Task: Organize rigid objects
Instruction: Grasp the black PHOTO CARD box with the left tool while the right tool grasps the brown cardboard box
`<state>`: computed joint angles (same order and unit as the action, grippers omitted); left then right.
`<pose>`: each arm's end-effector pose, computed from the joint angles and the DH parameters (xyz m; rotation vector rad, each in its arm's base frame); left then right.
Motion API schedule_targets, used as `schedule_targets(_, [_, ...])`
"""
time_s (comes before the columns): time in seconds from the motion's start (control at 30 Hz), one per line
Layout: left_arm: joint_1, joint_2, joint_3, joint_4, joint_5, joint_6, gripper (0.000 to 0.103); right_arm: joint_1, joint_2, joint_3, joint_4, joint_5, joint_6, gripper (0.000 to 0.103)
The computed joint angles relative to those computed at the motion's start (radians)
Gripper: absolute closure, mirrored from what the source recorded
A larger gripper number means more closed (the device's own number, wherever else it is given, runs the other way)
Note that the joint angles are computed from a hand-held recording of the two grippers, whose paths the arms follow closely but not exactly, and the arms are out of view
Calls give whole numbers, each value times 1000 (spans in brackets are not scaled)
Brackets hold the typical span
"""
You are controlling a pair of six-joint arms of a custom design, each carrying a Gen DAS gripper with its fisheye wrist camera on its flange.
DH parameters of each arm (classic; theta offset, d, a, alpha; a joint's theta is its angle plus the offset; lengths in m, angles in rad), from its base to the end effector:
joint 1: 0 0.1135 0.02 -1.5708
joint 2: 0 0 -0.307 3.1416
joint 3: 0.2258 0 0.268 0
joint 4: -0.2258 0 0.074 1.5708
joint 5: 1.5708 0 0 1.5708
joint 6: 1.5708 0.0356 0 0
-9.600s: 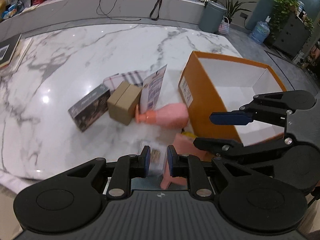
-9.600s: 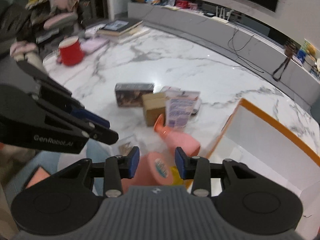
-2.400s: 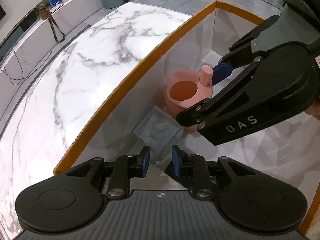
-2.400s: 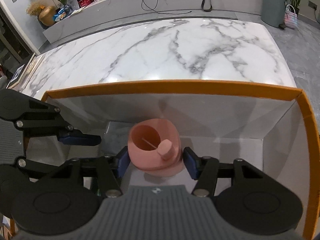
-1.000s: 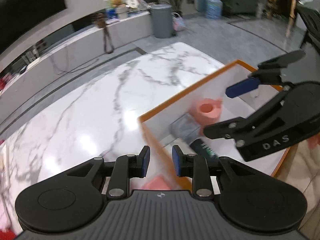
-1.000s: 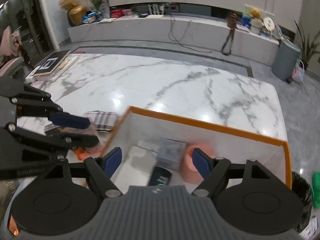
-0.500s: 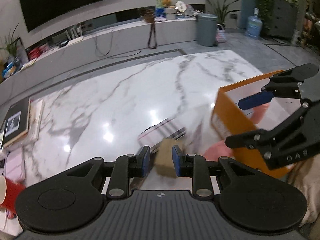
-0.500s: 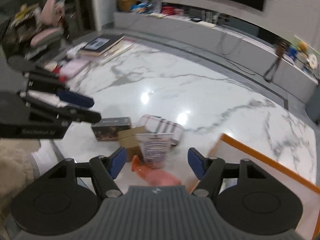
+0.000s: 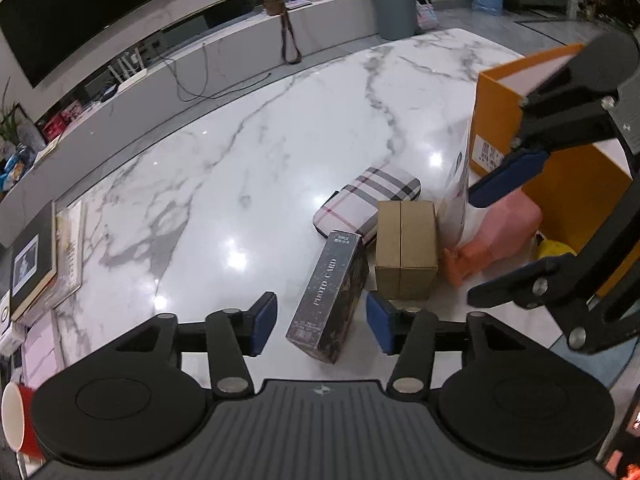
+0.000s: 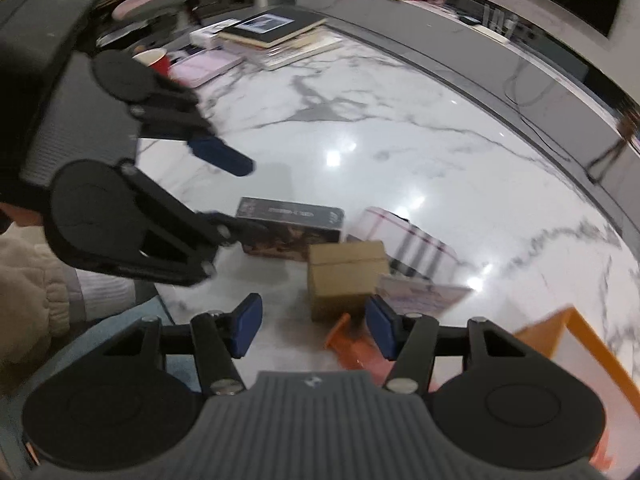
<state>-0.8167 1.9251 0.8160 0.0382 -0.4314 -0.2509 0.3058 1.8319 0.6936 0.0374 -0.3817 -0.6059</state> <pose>0.2488 -0.2431 0.1010 0.5626 2.4354 0.1466 0.2932 0.1065 0.1027 -1.2501 2.2772 0.4029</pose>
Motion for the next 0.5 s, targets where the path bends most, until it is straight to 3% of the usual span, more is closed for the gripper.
schedule_targets(0.13, [26,45,16,24,18,67,34,36,34,41,-4,41,-43,45])
schedule_targets(0.3, [57,88,30,59,60,103,34,70,110,171,-130,97,-126,41])
schedule_targets(0.4, [75,109,39,81,76,123,36,86,146,222,-161,141,-162,39])
schedule_targets(0.5, [95,122,44,94,121,126,47,100,181,269,-183,174,-188,32])
